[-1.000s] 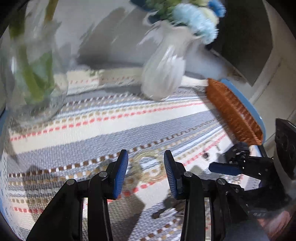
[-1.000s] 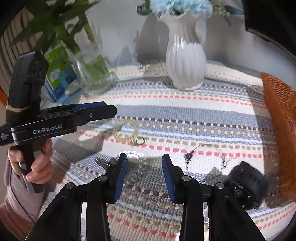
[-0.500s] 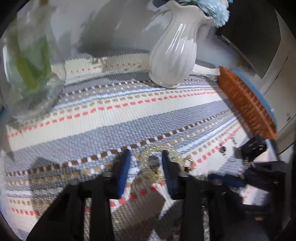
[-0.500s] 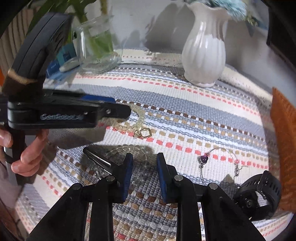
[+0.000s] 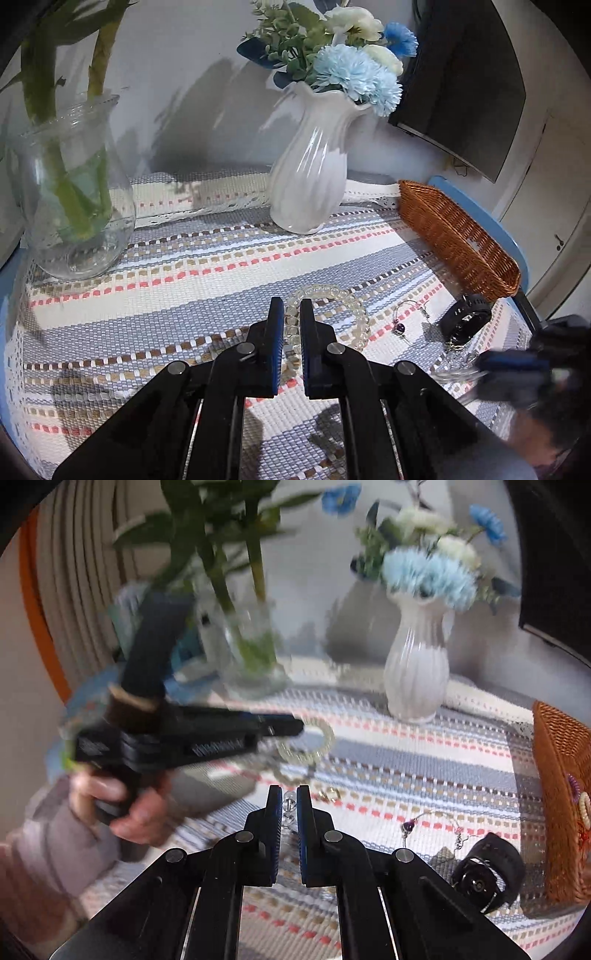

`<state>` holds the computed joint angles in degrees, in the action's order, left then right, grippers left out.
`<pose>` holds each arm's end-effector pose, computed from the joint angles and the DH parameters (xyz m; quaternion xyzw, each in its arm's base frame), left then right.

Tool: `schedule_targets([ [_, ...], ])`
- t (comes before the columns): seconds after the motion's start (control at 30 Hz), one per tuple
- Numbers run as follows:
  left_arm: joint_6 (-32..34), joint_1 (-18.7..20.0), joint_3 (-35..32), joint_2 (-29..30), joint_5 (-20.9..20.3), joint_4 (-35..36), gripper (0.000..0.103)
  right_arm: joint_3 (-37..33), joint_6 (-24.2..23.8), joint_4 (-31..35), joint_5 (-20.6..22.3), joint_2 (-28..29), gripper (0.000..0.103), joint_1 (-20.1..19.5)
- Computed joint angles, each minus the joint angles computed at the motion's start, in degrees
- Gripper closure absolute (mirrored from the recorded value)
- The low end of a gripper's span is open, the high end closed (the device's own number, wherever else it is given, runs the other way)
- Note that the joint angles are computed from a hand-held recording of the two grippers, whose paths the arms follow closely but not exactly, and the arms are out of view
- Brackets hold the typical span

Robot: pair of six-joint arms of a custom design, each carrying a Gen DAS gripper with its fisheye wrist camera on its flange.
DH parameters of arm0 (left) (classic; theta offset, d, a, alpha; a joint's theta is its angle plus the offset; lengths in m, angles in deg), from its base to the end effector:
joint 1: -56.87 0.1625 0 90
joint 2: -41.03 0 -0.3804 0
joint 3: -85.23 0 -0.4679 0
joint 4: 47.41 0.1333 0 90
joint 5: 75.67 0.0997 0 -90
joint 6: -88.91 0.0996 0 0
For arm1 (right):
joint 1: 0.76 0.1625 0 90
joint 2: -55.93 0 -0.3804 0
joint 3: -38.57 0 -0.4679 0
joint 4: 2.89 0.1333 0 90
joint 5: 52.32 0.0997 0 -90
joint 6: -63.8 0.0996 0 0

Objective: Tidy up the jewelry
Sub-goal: 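Carry both held pieces into the basket and open both tools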

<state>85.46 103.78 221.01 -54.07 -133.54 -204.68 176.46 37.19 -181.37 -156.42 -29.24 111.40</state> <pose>-0.1700 -0.4544 0.2056 0.2572 0.9014 -0.3094 0.1601 0.2718 -0.3782 0.1491 0.3556 -0.8758 0.2999 0.1285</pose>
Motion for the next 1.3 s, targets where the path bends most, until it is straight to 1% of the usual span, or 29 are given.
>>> schedule_targets([
  [0.1, -0.13, -0.16, -0.11, -0.05, -0.49, 0.39, 0.097, 0.71, 1.21, 0.46, 0.22, -2.58, 0.096, 0.58],
  [0.2, -0.19, -0.39, 0.15, -0.25, -0.46, 0.39, 0.097, 1.22, 3.20, 3.51, 2.19, -5.44, 0.096, -0.42],
  [0.23, -0.13, -0.39, 0.33, -0.46, -0.48, 0.40, 0.097, 1.20, 3.62, 4.21, 1.97, -5.60, 0.096, -0.53],
  [0.3, 0.00, -0.52, 0.47, -0.46, -0.35, 0.27, 0.097, 0.68, 4.96, 5.30, -0.86, -4.25, 0.096, -0.80],
  [0.4, 0.38, -0.71, 0.72, -0.61, -0.92, -0.09, 0.097, 1.29, 6.58, 6.25, 0.79, -4.63, 0.096, -2.40],
  [0.5, 0.17, -0.98, 0.69, -0.74, -1.35, 0.48, 0.097, 1.94, 7.16, 5.98, 0.26, -5.96, 0.096, -2.64],
  [0.57, -1.33, -1.15, -0.13, -0.82, -2.77, 2.39, 0.097, 2.30, 7.47, 6.54, -0.03, -7.96, 0.096, -2.82],
  [0.63, -1.58, -2.08, -1.00, -0.70, -3.72, 3.53, 0.097, 2.59, 7.12, 6.80, -1.20, -10.03, 0.096, -2.74],
  [0.73, -0.09, -5.75, -3.05, 1.50, -1.84, 4.56, 0.097, 3.10, 6.43, 6.63, -2.87, -14.06, 0.096, -2.97],
  [0.8, 1.52, -8.27, -5.73, 5.30, -1.11, 4.63, 0.097, 3.40, 5.78, 6.06, -3.56, -17.12, 0.096, -3.75],
  [0.83, 2.15, -8.96, -7.20, 7.23, -1.43, 4.60, 0.097, 3.47, 5.43, 5.89, -3.89, -18.71, 0.096, -4.32],
  [0.9, 3.60, -10.29, -10.59, 12.19, -1.93, 3.92, 0.097, 3.20, 4.94, 5.89, -5.00, -21.62, 0.096, -5.57],
  [0.93, 4.46, -10.72, -12.61, 15.04, -2.27, 3.45, 0.097, 2.74, 4.54, 5.31, -6.34, -22.76, 0.096, -6.35],
  [0.97, 5.35, -11.06, -15.25, 18.62, -3.03, 2.99, 0.097, 2.24, 4.09, 4.41, -7.41, -22.93, 0.095, -6.87],
  [1.03, 6.38, -11.42, -19.38, 23.99, -4.09, 2.29, 0.097, 1.13, 2.71, 2.13, -9.03, -22.99, 0.095, -8.52],
  [1.1, 7.02, -11.25, -24.14, 29.83, -5.52, 1.92, 0.097, -0.63, 1.05, -1.15, -11.05, -21.73, 0.096, -10.38],
  [1.17, 7.79, -10.96, -28.21, 34.90, -6.01, 1.28, 0.097, -2.74, 0.10, -3.65, -12.61, -19.61, 0.095, -12.47],
  [1.23, 7.86, -10.62, -31.68, 38.98, -6.30, 1.56, 0.097, -5.29, 0.58, -4.32, -12.29, -17.28, 0.095, -15.39],
  [1.3, 7.47, -9.78, -35.52, 43.00, -6.57, 2.76, 0.097, -7.95, 2.30, -2.89, -11.00, -15.08, 0.095, -17.98],
])
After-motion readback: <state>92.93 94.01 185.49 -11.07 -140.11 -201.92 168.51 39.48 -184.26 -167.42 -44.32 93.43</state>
